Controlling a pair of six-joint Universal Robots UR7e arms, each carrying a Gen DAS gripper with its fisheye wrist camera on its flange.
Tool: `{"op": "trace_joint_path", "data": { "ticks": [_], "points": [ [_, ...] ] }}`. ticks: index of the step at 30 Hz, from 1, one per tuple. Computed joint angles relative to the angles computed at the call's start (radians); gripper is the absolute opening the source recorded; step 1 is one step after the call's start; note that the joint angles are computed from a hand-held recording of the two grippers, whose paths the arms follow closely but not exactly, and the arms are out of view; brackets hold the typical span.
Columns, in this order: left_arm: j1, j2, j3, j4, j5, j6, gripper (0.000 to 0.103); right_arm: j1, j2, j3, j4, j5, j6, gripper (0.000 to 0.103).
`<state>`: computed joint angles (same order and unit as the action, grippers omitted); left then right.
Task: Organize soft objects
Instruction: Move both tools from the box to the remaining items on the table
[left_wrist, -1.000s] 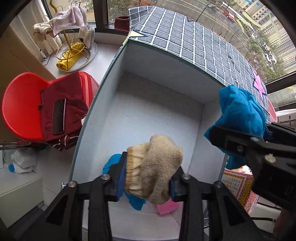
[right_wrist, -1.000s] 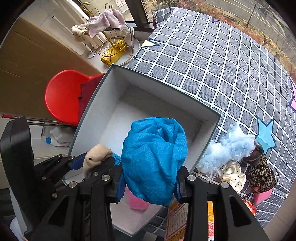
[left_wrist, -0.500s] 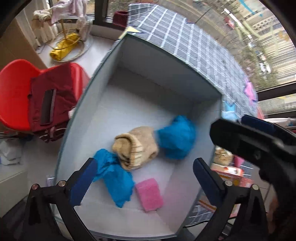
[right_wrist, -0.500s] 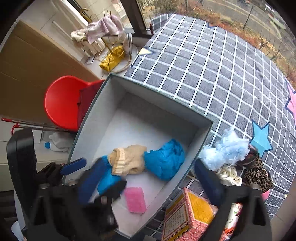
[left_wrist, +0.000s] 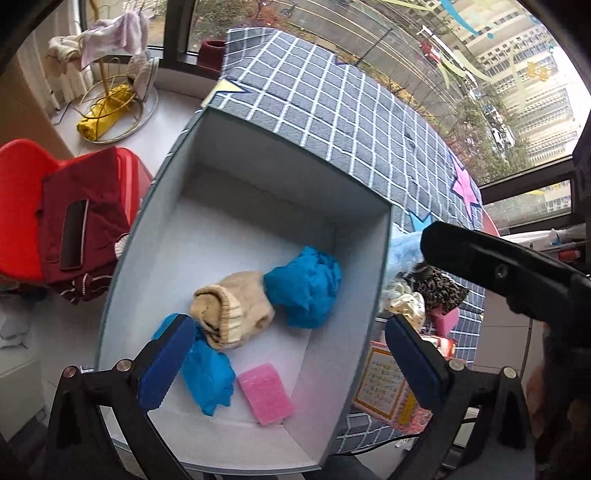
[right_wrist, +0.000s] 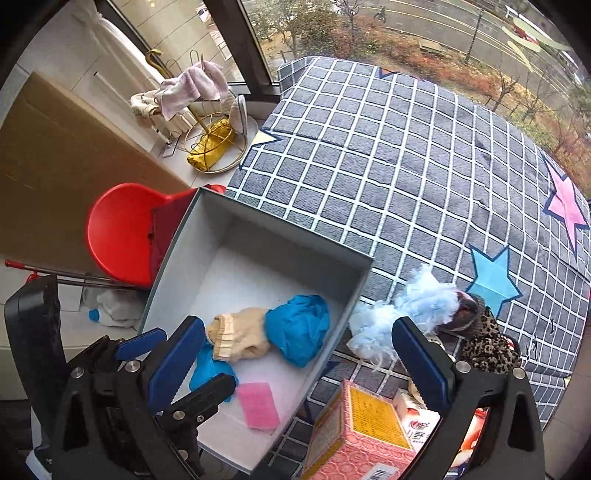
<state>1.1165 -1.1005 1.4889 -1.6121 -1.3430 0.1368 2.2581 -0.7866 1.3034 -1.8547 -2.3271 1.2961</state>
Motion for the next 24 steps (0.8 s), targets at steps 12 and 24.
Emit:
{"op": "trace_joint_path", "data": {
  "ticks": [12, 24],
  "points": [
    [-0.071, 0.009, 0.0, 0.032, -0.039, -0.013, 0.103, 0.025, -0.14, 0.156, -0.019, -0.025, 0.097, 0.102],
    [-0.187, 0.022, 0.065, 0.022, -0.032, -0.005, 0.103, 0.063, -0.393, 0.444, 0.024, -0.036, 0.38, 0.102]
  ]
}}
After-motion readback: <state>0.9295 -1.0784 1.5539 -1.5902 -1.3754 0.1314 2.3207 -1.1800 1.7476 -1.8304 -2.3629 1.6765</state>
